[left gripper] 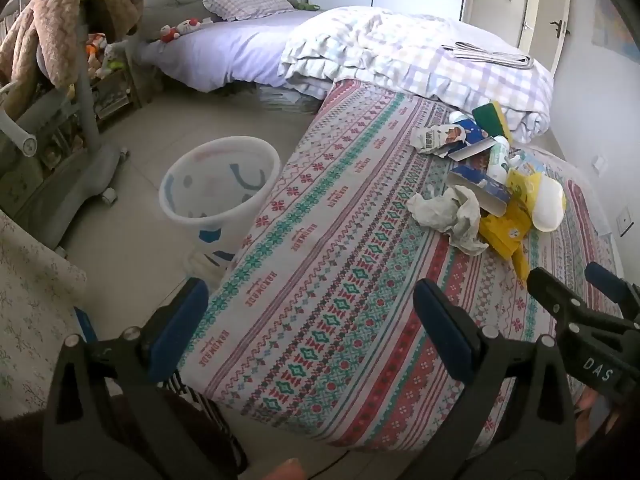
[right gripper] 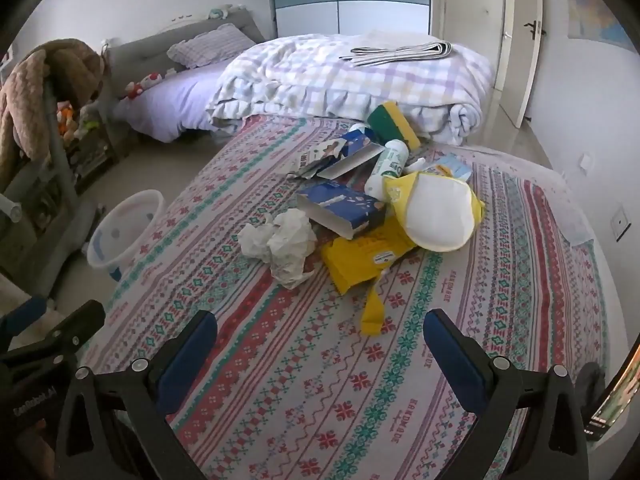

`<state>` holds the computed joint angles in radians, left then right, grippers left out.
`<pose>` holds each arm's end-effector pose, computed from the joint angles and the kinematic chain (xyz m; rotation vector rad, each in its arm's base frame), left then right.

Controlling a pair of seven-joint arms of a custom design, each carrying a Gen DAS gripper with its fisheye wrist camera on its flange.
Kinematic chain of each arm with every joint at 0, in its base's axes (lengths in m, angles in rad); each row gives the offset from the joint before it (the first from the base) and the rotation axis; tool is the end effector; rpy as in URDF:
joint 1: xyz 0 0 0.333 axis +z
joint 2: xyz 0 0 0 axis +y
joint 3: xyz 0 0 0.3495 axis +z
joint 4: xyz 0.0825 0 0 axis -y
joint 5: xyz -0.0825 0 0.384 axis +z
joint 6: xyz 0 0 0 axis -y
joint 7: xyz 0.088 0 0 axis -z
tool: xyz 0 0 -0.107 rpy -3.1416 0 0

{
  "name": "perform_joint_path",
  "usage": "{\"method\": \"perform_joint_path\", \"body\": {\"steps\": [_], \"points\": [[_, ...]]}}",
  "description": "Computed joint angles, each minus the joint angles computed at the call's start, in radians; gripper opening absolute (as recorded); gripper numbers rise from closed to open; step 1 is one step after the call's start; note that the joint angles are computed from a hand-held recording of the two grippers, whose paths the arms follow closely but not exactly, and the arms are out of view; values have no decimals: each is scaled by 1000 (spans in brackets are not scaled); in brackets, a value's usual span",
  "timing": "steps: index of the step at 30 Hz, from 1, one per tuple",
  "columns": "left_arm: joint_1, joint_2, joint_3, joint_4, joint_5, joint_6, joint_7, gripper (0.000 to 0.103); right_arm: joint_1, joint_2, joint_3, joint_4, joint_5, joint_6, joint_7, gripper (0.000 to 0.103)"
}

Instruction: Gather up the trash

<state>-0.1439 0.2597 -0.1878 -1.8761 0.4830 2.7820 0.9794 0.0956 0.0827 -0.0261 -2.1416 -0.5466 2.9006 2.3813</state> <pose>0.6298 -0.2270 0.4807 -1.7278 1.9378 -0.7081 0.5928 0.0728 0.4712 -1.5605 2.0146 -0.6752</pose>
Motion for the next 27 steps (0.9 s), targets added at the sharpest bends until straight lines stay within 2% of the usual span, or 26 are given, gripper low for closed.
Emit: {"method": "perform_joint_path", "body": {"steps": [27], "points": [[8, -4, 0, -17, -7, 15, -5, 102, 7, -2, -1, 3, -35, -1, 28, 103]]}}
